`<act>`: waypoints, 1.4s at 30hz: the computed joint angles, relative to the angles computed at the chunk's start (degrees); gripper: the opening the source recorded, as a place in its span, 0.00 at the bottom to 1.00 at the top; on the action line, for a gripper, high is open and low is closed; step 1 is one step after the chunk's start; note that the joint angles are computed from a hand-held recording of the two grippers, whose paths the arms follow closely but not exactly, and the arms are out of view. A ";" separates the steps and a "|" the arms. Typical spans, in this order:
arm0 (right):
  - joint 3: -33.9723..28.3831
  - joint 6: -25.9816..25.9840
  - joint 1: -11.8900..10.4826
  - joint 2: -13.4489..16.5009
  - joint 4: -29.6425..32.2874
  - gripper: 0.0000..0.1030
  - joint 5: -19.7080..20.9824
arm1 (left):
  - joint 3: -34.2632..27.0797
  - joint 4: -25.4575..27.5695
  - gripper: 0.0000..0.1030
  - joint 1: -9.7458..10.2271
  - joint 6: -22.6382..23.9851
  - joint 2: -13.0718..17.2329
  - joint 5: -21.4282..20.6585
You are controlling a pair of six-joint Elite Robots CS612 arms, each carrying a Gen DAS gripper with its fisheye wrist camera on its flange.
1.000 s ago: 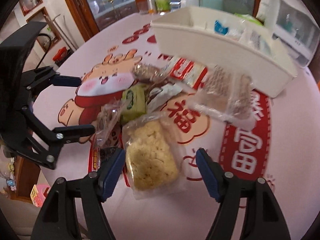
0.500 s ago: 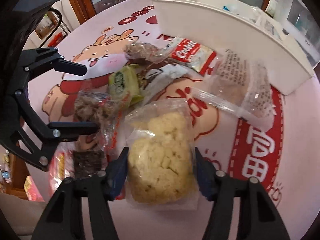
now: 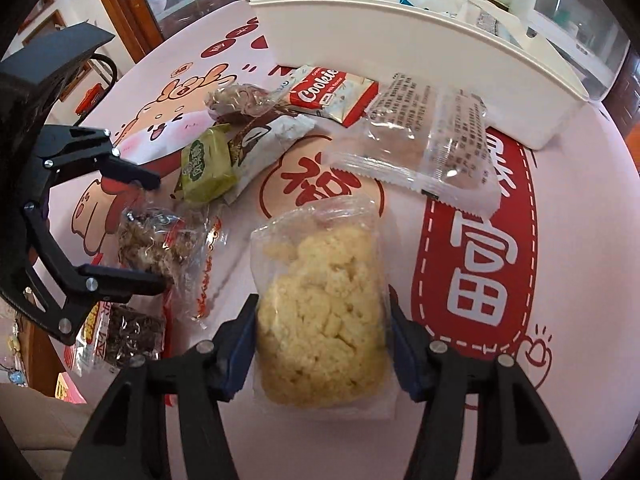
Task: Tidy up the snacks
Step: 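Grasp the cracker bag with the right gripper while the left grasps the clear nut bag, then carry both bags over the white tray and open both grippers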
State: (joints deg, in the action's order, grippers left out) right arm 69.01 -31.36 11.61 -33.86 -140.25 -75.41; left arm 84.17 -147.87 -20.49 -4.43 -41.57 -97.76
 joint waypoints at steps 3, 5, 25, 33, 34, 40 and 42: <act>0.31 0.48 -0.03 -0.14 -0.28 0.57 -0.07 | 0.04 -0.96 0.42 -0.29 -2.08 0.01 -2.08; 0.45 0.82 -0.04 -0.19 -0.44 0.57 -0.12 | 0.66 -2.95 0.41 -0.53 -3.51 -0.05 -1.52; 2.01 5.81 -1.29 -3.26 -6.18 0.57 5.93 | 1.50 -12.29 0.41 -1.16 -19.17 -3.82 7.16; -3.30 8.92 -2.10 -2.43 -8.77 0.57 8.68 | -4.58 -9.53 0.41 -0.97 -20.98 -3.11 14.04; -4.50 9.27 -2.06 -1.97 -8.78 0.57 8.71 | -5.48 -9.27 0.41 -0.89 -20.91 -2.87 14.83; -13.04 11.86 -2.04 0.93 -8.34 0.57 8.82 | -12.41 -6.56 0.41 -0.67 -20.15 -0.96 20.36; -16.67 13.46 -2.14 2.21 -7.07 0.57 9.56 | -14.85 -5.95 0.41 -0.65 -19.51 -0.20 22.17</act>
